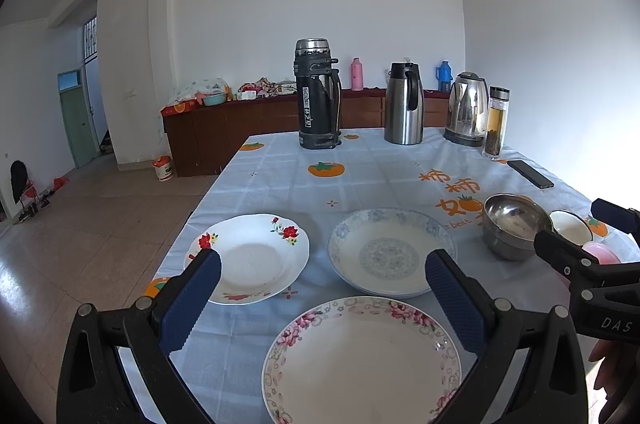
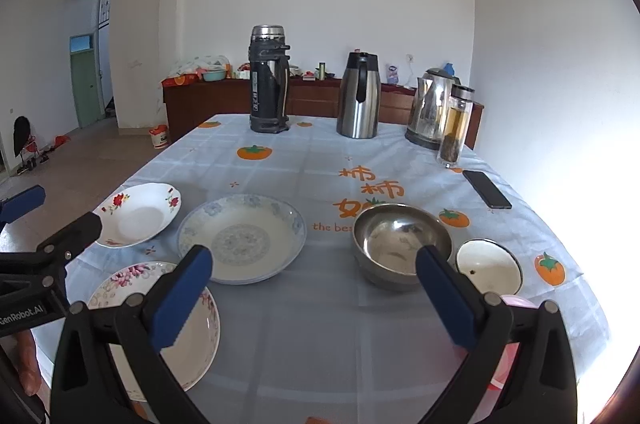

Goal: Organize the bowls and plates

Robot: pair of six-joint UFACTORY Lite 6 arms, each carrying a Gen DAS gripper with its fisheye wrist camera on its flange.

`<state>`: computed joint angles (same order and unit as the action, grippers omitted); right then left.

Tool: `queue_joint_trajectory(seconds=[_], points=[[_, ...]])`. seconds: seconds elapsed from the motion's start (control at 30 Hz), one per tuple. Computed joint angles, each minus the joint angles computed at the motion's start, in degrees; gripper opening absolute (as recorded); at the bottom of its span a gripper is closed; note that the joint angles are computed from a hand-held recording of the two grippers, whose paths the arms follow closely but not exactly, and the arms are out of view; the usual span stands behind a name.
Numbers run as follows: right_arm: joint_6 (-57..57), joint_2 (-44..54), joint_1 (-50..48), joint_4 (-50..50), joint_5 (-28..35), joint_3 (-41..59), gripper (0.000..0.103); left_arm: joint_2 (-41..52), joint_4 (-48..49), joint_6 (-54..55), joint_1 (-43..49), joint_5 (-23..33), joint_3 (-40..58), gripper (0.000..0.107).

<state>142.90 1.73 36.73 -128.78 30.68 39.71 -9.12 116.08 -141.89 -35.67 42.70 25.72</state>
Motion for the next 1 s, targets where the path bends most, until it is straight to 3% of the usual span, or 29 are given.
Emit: queue_joint_trajectory(seconds=[0.73,1.0], points=[[2.73,0.12,0.99,-3.48,-0.51,-0.69,0.102,-2.03,1.53,-1.87,1.46,-0.64,-2.37,0.103],[15.5,4.06,-2.14,-17.33,-5.73,0.66,0.079,-1.33,8.18,-7.32,5.73,-3.03,-5.93,0.103]])
